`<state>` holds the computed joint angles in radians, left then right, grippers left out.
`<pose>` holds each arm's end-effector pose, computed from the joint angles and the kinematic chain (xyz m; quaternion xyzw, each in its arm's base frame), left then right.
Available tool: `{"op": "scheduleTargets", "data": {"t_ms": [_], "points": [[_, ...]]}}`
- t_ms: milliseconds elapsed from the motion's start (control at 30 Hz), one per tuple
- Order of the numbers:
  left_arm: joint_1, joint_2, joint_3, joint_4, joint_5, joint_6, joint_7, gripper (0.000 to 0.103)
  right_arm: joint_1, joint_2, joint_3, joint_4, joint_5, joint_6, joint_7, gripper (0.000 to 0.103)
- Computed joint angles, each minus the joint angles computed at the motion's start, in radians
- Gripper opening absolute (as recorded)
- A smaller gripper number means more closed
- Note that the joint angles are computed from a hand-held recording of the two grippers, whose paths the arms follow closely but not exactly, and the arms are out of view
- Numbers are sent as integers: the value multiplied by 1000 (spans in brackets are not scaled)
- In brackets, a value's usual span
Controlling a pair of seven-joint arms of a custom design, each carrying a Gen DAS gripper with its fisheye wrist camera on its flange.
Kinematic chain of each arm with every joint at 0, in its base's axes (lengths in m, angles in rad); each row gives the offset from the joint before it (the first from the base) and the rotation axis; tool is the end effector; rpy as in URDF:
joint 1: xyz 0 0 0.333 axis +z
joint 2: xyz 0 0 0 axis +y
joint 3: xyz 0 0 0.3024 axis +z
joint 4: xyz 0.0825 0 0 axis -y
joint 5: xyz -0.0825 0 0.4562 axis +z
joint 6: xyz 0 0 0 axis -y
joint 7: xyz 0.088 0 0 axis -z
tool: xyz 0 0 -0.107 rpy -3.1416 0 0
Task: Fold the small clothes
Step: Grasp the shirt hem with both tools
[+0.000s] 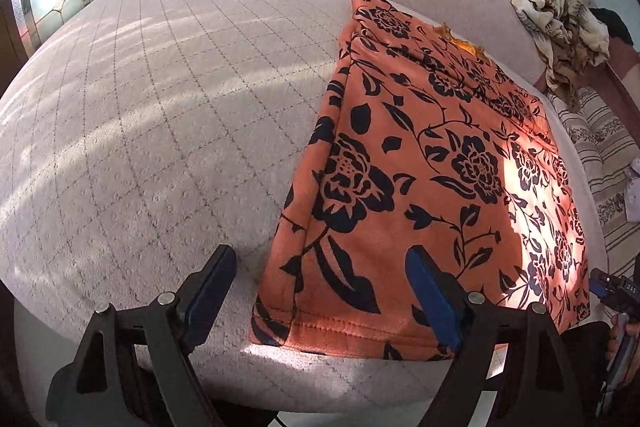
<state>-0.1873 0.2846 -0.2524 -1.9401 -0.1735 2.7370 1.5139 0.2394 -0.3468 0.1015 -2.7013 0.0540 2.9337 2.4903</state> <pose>0.6440 -0.2872 0.3430 -0.6050 0.7496 -0.2626 0.0563 0.4623 0.1575 0.3397 -0.4370 0.8531 -0.0485 0.2809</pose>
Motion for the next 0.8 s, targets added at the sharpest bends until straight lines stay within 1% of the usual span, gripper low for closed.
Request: {"op": "scheduleTargets", "data": {"t_ms": [67,100,133,167,200,233,267,300,333,367,433,467,500,600,667,700,767,800], "points": [[33,-11,-39,-13,-80,7,79,87,20,-13,-7,-14,22,12,2,71],[37,-17,-46,-23,-103,21,102,87,66,-13,-47,-20,62,40,-42,71],[24,-19,-31,-25,-86,18,83,87,117,-7,-89,-22,110,71,-91,71],[11,-17,-16,-20,-64,-1,54,87,149,2,-113,-19,147,81,-122,71],[13,-15,-17,-17,-71,-18,55,87,169,7,-128,-16,177,71,-145,71],[10,-15,-15,-22,-66,-10,56,87,188,11,-141,-15,211,71,-168,71],[4,-21,-11,-31,-52,-4,56,87,193,11,-139,-19,232,83,-179,70],[-6,-25,-1,-31,-25,-18,41,87,216,10,-155,-22,264,92,-207,69],[-11,-31,2,-34,-12,-25,34,86,232,8,-165,-23,290,92,-230,64],[-10,-40,1,-43,-12,-27,34,81,229,7,-158,-24,302,89,-236,56],[-7,-58,-3,-62,-26,-19,32,79,234,-6,-159,-36,333,95,-253,48],[-2,-63,-8,-69,-43,-9,43,79,233,-14,-158,-44,347,98,-253,48],[-5,-61,-3,-66,-36,-10,32,79,227,-20,-151,-51,354,102,-248,48],[-24,-43,22,-46,21,-26,-43,79,271,-20,-192,-58,407,121,-290,50],[-22,-43,20,-46,29,-18,-51,79,300,-17,-215,-59,441,143,-315,53],[-26,-40,23,-45,46,-15,-59,79,305,-14,-218,-59,449,150,-322,53],[-43,-28,37,-32,111,-34,-85,79,306,-7,-215,-56,455,156,-331,53],[-60,-21,51,-24,164,-46,-112,78,303,-4,-211,-55,454,157,-334,53]]}}
